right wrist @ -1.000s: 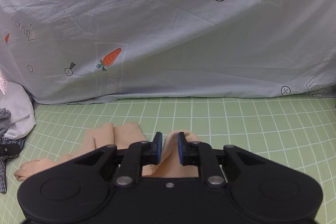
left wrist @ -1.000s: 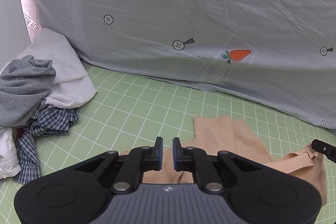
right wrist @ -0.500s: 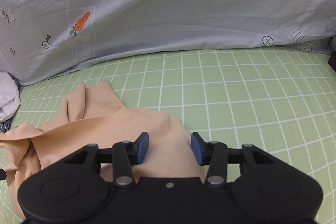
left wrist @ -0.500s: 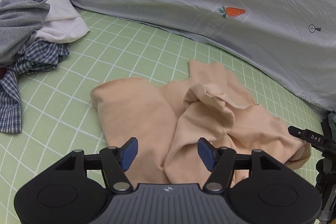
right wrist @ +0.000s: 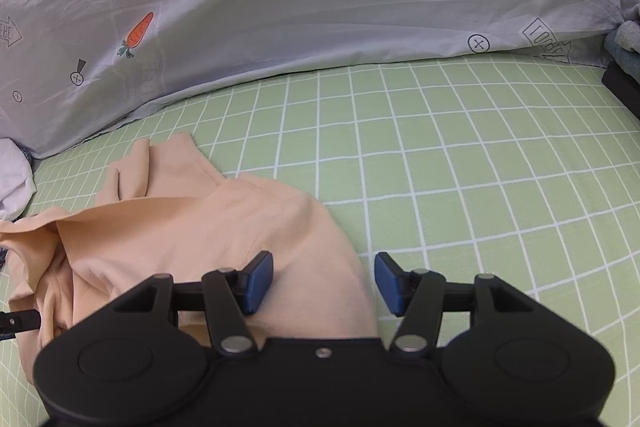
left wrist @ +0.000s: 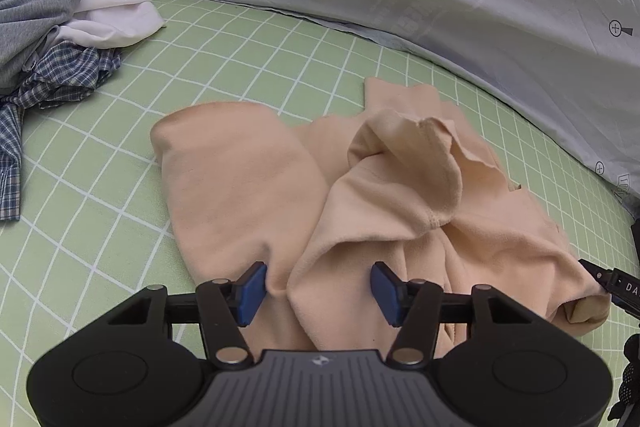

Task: Fold clothes

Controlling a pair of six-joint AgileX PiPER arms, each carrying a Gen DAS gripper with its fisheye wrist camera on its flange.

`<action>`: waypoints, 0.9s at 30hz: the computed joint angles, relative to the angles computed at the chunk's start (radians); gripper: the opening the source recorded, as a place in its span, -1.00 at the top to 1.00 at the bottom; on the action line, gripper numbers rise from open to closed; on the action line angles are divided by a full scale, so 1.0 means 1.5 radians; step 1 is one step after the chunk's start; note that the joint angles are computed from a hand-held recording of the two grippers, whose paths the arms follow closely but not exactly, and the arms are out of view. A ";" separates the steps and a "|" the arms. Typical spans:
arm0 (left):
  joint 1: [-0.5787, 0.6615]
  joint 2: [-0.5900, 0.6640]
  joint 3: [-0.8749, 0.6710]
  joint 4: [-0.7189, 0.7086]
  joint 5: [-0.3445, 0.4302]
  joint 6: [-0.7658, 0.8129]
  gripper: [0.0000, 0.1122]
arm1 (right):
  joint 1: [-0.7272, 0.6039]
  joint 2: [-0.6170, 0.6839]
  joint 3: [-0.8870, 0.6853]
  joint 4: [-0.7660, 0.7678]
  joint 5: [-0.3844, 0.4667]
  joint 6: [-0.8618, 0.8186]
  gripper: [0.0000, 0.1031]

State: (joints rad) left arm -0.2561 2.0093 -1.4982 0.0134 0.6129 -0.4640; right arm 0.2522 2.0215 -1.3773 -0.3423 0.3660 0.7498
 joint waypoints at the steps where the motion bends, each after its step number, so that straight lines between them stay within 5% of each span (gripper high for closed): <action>1: -0.001 0.001 -0.002 0.005 0.001 -0.007 0.22 | 0.003 -0.012 0.014 -0.025 0.001 0.023 -0.11; 4: -0.007 -0.001 -0.004 0.031 0.007 -0.024 0.45 | 0.019 -0.064 0.075 -0.131 -0.006 0.129 -0.13; 10: -0.006 -0.011 0.002 0.034 0.006 -0.022 0.76 | 0.037 -0.121 0.138 -0.148 0.000 0.135 -0.24; 18: -0.005 -0.006 -0.003 0.029 0.017 -0.021 0.68 | 0.040 -0.067 0.119 -0.116 -0.014 0.091 -0.26; 20: -0.008 -0.006 -0.002 0.034 0.019 -0.016 0.65 | 0.029 -0.037 0.094 -0.062 -0.015 0.050 -0.16; 23: -0.010 -0.012 0.012 0.041 0.004 -0.007 0.83 | 0.029 -0.017 0.072 -0.064 -0.006 0.045 0.61; 27: -0.009 -0.030 0.031 0.049 -0.005 -0.032 0.89 | 0.041 -0.038 0.090 -0.203 -0.001 0.179 0.83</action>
